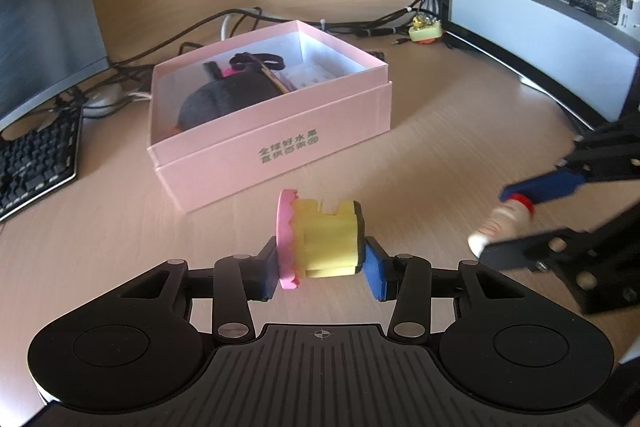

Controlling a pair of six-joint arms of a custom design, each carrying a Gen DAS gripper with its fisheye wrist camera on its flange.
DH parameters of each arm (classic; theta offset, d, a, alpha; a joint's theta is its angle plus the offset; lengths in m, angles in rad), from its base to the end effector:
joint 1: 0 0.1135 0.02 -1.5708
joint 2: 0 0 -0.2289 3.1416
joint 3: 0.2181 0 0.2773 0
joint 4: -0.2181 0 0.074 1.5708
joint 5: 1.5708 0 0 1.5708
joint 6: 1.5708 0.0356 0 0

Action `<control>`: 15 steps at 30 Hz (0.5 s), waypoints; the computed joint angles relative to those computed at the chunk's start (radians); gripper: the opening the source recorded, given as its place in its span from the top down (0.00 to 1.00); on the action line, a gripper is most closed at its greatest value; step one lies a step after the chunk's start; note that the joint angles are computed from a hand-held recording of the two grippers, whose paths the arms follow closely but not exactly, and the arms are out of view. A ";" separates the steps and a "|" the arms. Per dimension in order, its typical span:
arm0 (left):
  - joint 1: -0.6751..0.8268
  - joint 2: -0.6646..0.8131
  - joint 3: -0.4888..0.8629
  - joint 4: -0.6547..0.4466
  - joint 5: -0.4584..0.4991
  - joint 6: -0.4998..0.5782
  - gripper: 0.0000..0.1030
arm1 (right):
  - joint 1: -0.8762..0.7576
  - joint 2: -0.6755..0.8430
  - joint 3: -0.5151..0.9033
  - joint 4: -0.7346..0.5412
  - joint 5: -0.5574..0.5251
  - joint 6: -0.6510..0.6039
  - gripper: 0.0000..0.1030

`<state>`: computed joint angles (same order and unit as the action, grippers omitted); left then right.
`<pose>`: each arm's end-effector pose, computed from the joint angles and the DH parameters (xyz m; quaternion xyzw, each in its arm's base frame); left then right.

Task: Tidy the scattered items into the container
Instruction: 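Grasp the yellow toy with the left gripper while the right gripper holds the bottle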

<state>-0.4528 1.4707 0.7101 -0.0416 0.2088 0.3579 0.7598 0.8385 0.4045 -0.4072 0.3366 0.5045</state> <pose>0.2758 -0.1424 0.1199 0.3995 0.8319 -0.1142 0.3679 0.1600 0.1358 0.1441 -0.0580 0.9211 0.0816 0.3762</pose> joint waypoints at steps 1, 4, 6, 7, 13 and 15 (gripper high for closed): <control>0.012 -0.022 -0.008 -0.020 0.012 0.010 0.54 | 0.000 0.012 0.008 0.007 -0.001 -0.005 0.54; 0.051 -0.084 -0.029 -0.088 0.055 0.047 0.55 | 0.005 0.038 0.029 0.010 0.000 -0.018 0.54; 0.072 -0.123 -0.047 -0.126 0.072 0.072 0.55 | 0.009 0.054 0.046 0.009 0.001 -0.028 0.54; 0.080 -0.139 -0.055 -0.140 0.078 0.082 0.55 | 0.011 0.059 0.053 0.006 0.002 -0.033 0.54; 0.118 -0.189 -0.060 -0.179 0.120 0.096 0.55 | 0.011 0.093 0.105 -0.002 0.007 -0.064 0.54; 0.128 -0.194 -0.051 -0.184 0.140 0.091 0.55 | 0.011 0.105 0.123 -0.004 0.010 -0.074 0.54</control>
